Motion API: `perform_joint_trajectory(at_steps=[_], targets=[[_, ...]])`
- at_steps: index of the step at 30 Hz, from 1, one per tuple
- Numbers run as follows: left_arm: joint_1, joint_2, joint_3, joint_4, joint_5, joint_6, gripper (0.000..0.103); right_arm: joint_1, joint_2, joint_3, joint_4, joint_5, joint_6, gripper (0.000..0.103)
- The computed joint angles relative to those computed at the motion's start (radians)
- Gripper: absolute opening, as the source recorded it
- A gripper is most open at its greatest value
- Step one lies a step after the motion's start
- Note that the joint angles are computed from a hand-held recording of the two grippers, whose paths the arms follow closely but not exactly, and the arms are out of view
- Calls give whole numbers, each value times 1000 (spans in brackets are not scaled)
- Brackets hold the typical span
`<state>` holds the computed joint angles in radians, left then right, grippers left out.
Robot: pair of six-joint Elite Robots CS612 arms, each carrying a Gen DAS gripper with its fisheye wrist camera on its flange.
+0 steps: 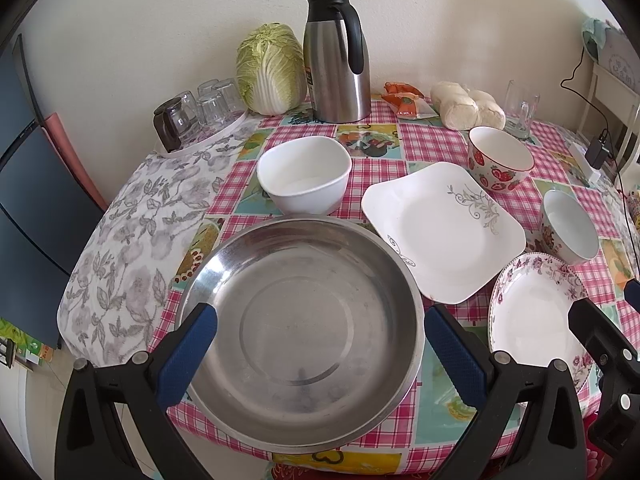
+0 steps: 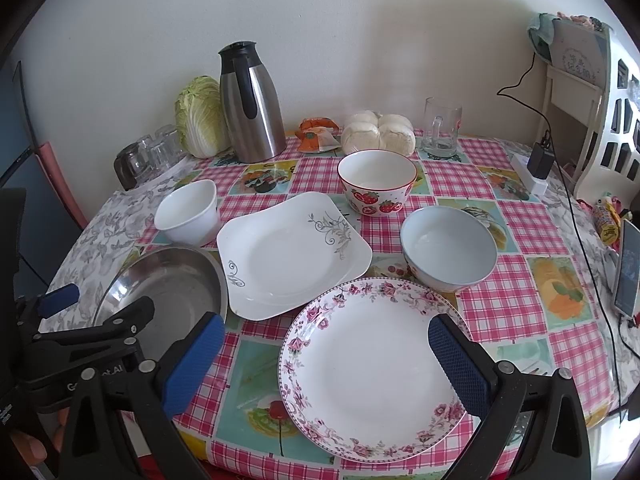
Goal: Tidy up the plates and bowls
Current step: 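Move both grippers down to the rim of the steel basin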
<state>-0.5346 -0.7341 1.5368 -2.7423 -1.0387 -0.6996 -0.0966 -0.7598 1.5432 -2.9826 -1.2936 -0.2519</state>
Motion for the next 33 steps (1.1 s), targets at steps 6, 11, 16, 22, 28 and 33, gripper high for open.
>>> perform_joint_trajectory(at_steps=[6,11,16,22,28,33], targets=[[2,-5,6,-4,0,-3,103,3,2,-3,5,-2,-7,103],[2,-4,7,-6,3,-12,103,6,3,-4,10,-4,-9,103],[5,-5,13,-10,-2,-27,103,9,6,-9,17,1,-10,103],[8,-9,23,-11,-2,-52,103,19,8,-10,21,-8,-20,103],[8,-13,31,-14,10,-61,103,31,12,-14,29,-18,-31,103],[15,-19,43,-26,-3,-81,103,36,17,-21,50,-13,-32,103]])
